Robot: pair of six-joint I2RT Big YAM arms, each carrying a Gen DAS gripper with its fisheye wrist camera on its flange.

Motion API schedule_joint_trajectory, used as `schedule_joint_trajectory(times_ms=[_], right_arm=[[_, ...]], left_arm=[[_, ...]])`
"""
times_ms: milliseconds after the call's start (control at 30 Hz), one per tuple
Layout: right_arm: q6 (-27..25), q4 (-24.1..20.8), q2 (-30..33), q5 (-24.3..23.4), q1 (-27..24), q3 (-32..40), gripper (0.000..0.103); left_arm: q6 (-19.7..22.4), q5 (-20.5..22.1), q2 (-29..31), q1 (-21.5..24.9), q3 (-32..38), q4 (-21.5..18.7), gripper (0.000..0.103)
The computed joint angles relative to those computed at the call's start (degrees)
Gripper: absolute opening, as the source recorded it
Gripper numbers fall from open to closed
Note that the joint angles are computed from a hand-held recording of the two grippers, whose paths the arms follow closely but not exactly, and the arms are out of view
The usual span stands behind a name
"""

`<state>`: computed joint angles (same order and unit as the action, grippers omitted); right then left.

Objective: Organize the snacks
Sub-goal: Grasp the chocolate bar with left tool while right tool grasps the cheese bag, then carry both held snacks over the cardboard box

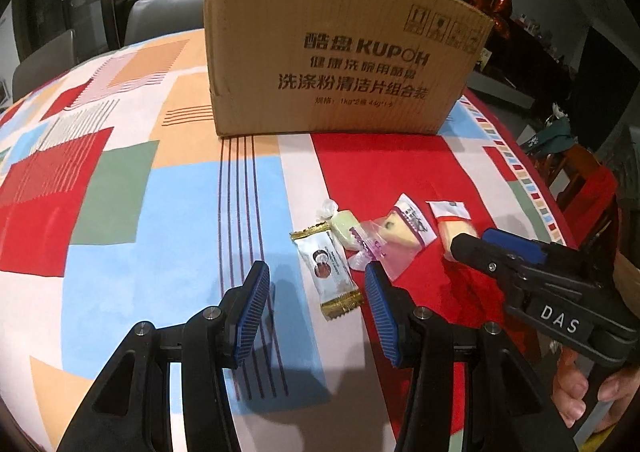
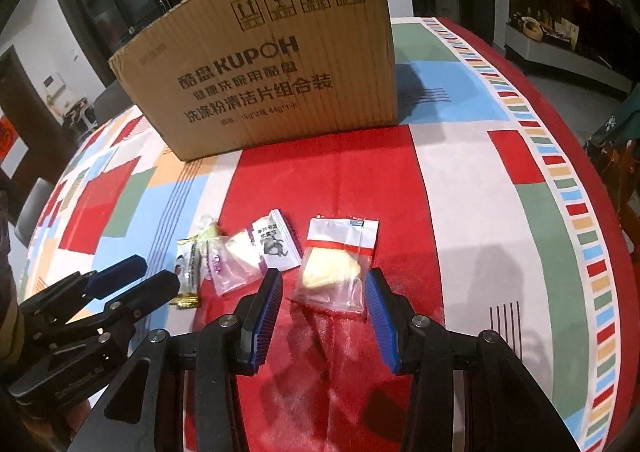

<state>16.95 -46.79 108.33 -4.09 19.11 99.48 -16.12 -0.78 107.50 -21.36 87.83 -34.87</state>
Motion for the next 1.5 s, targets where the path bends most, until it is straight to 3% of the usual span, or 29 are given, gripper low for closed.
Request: schedule_joint_trajectory(times_ms=[300, 467, 567, 967, 1500], right_arm=[[-0.96, -0.65, 1.90, 2.41, 0.40, 2.20, 0.044], [-4.72, -0.43, 2.31, 7.40, 1.84, 2.38, 0.043], [-5.77, 0.30, 2.02, 9.20, 2.31, 1.69, 0.040], [-3.55, 1.80, -0.22, 8.00, 1.48, -0.34, 0.037], [-2.94, 5.99, -6.78, 6.32, 1.96, -2.78, 0.037]], left_arm=[[0.08, -1.16, 2.58, -0.11, 2.42, -0.96, 0.046], [0.55, -1.10, 2.75, -0.04, 2.41, -0.51, 0.035], [0.27, -0.24, 2.61, 0.18, 2.13, -0.18, 0.020], [-0.42, 0.26, 0.27, 0.28, -0.01, 1.21, 0.019], [0.81, -1.37, -8.06, -0.76, -3.74, 4.72, 0.020]])
